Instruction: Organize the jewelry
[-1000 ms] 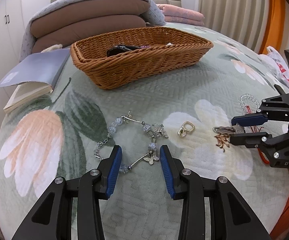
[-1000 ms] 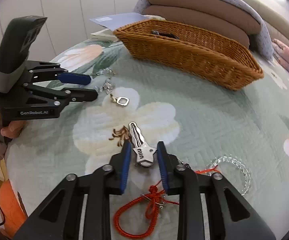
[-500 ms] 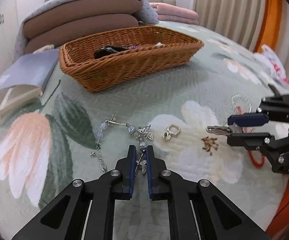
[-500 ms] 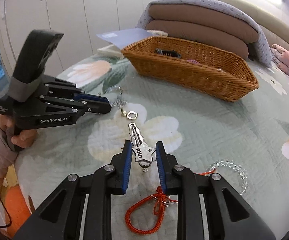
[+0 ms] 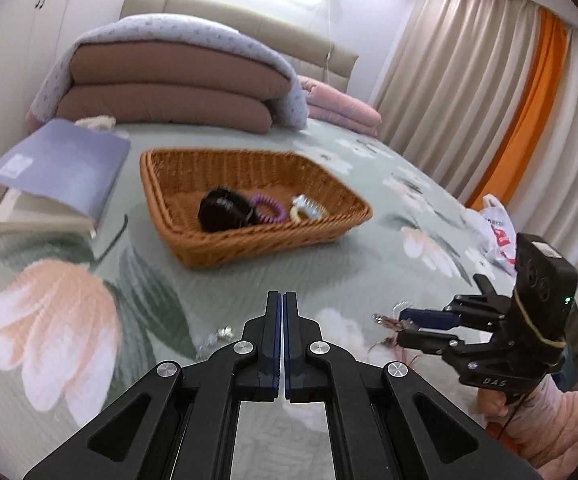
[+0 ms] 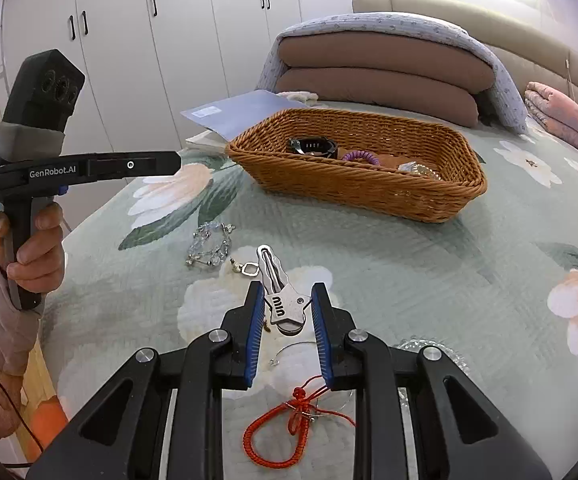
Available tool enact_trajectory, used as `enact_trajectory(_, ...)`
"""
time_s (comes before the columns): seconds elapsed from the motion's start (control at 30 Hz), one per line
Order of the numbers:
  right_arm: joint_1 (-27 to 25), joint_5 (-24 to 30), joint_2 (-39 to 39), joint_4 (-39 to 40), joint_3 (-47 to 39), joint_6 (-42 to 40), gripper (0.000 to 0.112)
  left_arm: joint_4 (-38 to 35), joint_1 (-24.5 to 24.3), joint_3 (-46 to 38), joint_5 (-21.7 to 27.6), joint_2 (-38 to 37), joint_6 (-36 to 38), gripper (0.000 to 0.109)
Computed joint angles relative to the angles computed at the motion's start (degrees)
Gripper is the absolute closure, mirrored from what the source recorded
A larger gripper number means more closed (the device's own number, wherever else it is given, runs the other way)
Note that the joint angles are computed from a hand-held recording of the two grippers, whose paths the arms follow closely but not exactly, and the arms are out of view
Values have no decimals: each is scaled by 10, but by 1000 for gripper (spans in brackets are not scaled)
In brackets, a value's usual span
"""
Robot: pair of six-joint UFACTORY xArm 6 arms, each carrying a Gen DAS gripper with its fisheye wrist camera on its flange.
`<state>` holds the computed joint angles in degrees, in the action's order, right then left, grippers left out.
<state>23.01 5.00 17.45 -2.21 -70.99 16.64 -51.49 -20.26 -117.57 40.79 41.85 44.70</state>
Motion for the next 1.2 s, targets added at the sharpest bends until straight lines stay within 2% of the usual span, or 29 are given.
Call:
enact_trajectory(0.1,1,1,-1,25,4,-19,86,24,-5,-4,-2,1,-10,108)
enact_trajectory(0.17,1,0,-1,35,6,-25,86,61,-6,-15,28,11,-18,107)
enact_trajectory(0.23,2,-1,-1,62,6,-46,86,120,-12,-4,26,13,-49,96)
enact_trajectory(0.3,3,-1,-2,79,8,-59,86,178,-23,8,16,16,-65,71)
enact_trajectory(0.33,2,-1,-2,70,8,-51,86,203,-28,12,11,20,-69,68)
enact_trajectory(0.47,2,1,1,89,9,-63,86,287,-43,-34,15,64,-108,68)
enact_trajectory(0.63,5,0,3,121,9,-87,86,319,-49,-87,28,98,-135,66)
enact_trajectory(0.67,5,-1,3,119,9,-84,86,316,-48,-90,29,100,-135,70)
enact_trajectory(0.7,6,-3,1,116,11,-83,86,313,-48,-95,30,103,-135,84)
enact_trajectory(0.73,7,-6,-1,116,13,-84,86,307,-47,-94,28,103,-132,91)
enact_trajectory(0.83,7,-14,-5,111,17,-83,86,277,-41,-96,37,102,-126,92)
enact_trajectory(1.0,2,-21,-13,70,18,-49,86,166,-32,-8,8,37,-52,100)
enact_trajectory(1.2,-21,-18,-18,-70,-12,64,86,36,-15,-2,30,-1,20,100)
